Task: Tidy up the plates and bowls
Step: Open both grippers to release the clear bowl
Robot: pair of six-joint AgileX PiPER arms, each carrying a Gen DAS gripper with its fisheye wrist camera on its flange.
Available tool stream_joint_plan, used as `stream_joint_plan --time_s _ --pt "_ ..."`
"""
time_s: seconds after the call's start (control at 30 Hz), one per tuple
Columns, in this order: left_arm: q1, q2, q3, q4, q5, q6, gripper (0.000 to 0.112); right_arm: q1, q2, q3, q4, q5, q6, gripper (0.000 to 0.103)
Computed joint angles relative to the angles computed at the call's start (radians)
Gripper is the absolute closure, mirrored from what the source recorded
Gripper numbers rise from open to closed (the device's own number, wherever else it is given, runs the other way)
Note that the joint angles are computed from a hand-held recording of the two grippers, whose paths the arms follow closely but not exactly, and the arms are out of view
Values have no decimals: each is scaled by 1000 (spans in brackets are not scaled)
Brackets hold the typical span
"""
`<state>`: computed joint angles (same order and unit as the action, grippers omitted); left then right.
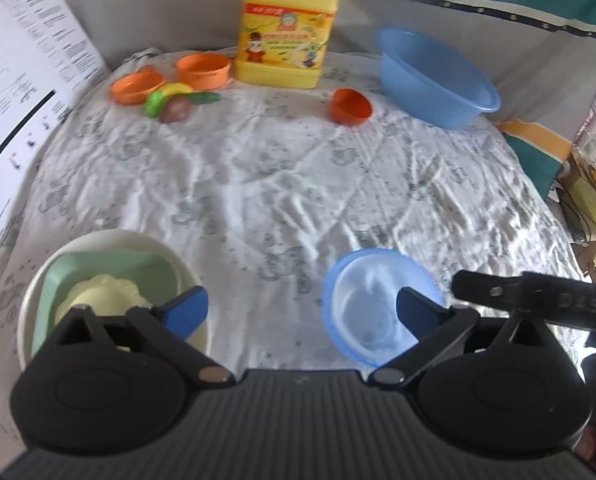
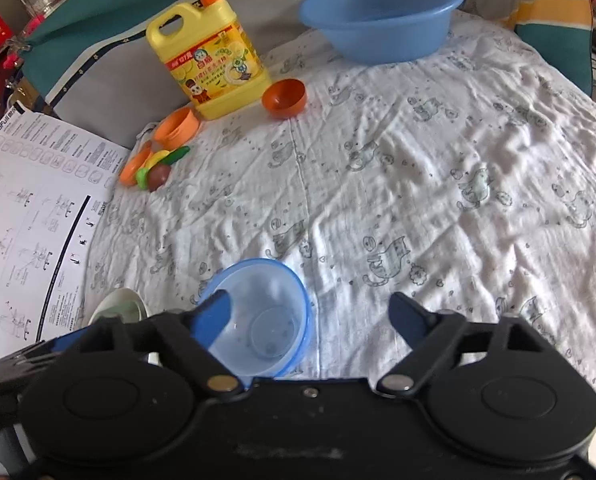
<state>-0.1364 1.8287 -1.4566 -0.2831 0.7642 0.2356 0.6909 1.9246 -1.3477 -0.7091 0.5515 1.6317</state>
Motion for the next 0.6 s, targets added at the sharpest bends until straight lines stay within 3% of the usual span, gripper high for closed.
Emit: stream_joint_plan --time_s 0.23,0.6 --pt "23 -8 20 5 4 -3 9 15 -4 17 -45 22 52 0" --pt "26 -3 9 22 4 -3 9 15 -8 22 -49 31 53 0"
